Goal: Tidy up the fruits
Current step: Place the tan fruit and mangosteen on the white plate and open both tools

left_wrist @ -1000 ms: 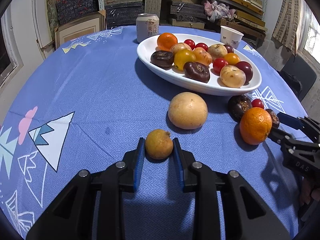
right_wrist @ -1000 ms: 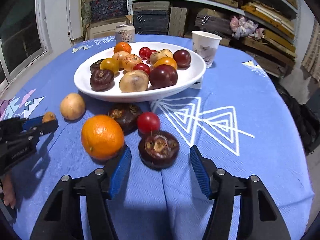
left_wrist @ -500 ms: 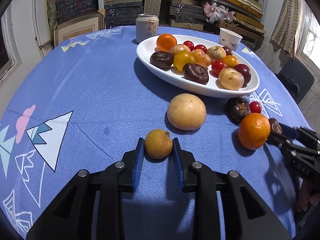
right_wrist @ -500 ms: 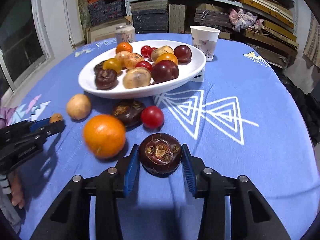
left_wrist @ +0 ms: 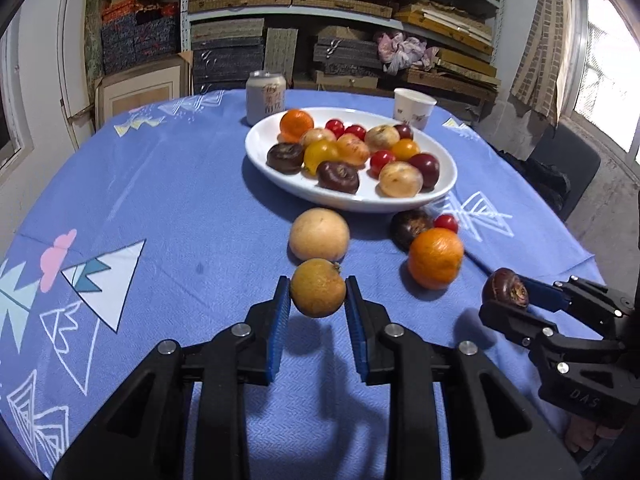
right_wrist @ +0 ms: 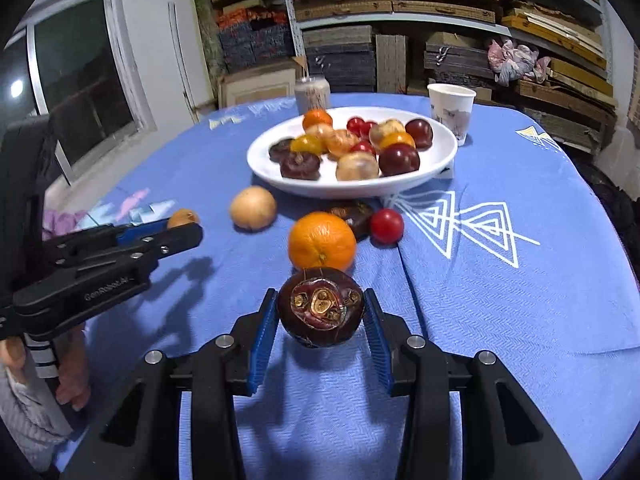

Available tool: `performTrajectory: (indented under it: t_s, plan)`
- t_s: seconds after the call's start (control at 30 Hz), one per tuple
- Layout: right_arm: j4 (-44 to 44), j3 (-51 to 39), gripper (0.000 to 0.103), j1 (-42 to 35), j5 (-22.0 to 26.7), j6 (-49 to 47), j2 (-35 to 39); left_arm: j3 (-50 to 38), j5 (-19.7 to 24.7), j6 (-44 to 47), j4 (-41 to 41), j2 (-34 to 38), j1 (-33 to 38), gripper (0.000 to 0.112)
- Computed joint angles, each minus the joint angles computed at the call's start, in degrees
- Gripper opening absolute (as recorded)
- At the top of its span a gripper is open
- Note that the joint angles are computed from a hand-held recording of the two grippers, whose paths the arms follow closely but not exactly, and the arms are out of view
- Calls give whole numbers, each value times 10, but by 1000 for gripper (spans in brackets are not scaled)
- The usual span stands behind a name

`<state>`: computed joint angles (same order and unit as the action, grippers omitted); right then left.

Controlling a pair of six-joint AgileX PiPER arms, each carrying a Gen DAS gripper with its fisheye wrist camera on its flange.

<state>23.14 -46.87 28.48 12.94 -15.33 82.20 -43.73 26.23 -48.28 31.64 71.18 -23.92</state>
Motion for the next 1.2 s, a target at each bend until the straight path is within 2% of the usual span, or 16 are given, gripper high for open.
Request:
performTrajectory:
  t_s: [0.07, 0.13, 0.23, 0.33, 0.47, 0.53, 0.63, 0.77, 0.87, 1.0, 1.1, 1.17, 1.2]
  plan:
    - [102, -16, 43, -30, 26, -92, -15, -31, 6, 75, -70, 1, 19, 27]
    - [122, -63, 43, -63, 67, -107, -20, -83, 35, 100, -74, 14, 28, 27]
    - [32, -141, 43, -72, 78, -23, -14, -190, 62, 165, -111, 55, 61, 27]
    - [36, -251, 43, -90, 112, -5, 38, -278, 71, 201, -143, 109, 85, 27]
    - [-35, -379, 43, -72, 131, 73, 152, -356, 65, 217, -164, 193, 106, 27]
    - [-40, -431, 43, -68, 153, 81, 208, -395, 69, 236, -191, 242, 121, 27]
    - [-130, -505, 43, -44, 187, 143, 288, -466, 91, 261, -223, 320, 141, 27]
    - [-165, -527, 43, -28, 198, 158, 324, -508, 89, 274, -236, 380, 152, 27]
    - [-182, -543, 43, -14, 209, 158, 343, -514, 78, 313, -282, 404, 167, 27]
    - [-211, -560, 43, 1, 218, 176, 365, -537, 92, 316, -265, 436, 168, 27]
    - [-292, -562, 44, 21, 210, 236, 373, -545, 95, 313, -267, 446, 171, 27]
    - [-301, -564, 51, 24, 213, 242, 375, -547, 96, 308, -262, 449, 172, 30]
    - [-296, -564, 53, 23, 214, 240, 374, -548, 97, 291, -242, 449, 169, 38]
